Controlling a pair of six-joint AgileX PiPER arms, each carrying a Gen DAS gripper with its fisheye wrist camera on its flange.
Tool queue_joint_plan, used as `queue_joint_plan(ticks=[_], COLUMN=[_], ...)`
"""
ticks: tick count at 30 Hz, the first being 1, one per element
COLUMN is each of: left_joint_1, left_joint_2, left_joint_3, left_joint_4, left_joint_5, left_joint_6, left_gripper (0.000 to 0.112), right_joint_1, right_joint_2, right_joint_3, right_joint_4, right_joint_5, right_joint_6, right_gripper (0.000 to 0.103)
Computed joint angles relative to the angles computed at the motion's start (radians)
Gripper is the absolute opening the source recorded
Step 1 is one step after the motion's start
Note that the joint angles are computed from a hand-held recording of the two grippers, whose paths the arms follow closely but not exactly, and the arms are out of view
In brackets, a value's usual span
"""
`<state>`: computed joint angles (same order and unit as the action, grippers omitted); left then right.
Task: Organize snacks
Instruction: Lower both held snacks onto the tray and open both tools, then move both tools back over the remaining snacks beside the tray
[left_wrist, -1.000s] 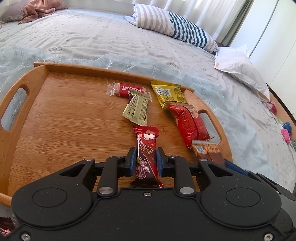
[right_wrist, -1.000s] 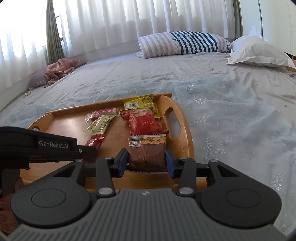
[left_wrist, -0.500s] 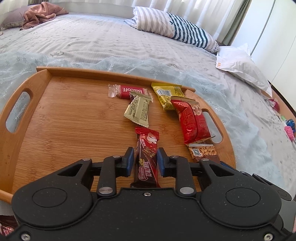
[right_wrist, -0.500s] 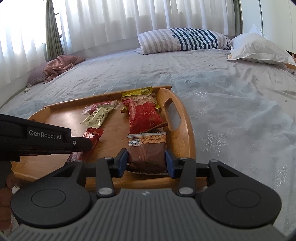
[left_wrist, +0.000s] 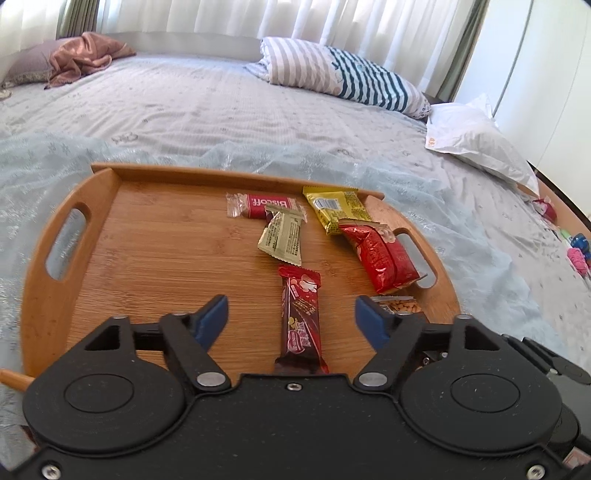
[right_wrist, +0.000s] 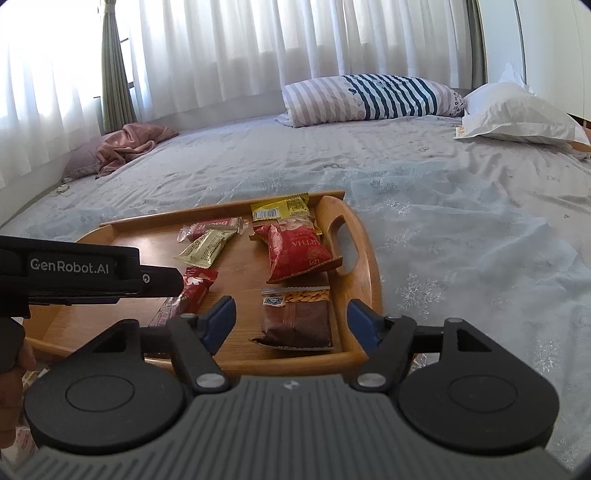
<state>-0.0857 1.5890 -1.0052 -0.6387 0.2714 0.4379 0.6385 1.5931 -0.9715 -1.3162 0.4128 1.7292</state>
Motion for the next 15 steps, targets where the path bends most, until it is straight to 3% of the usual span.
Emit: queue_joint_plan(ticks=[7,15], left_joint_1=[0.065,0.141], left_joint_2=[-0.129,-0.275], left_joint_3=[0.139,0.299], left_joint_4=[-0.185,-0.237], left_joint_5=[0.018,0.035], left_joint_6=[0.210,0.315], left_gripper=[0.084,0.086], right_joint_1=[0.052,0.120], right_joint_2=[-0.062,-0.105], right_joint_3=[0.063,0.145], right_joint_4=[-0.064,-0.200], right_joint_5=[0.033,0.068], right_joint_6=[0.066,0.234], right_gripper=[0.089,0.091])
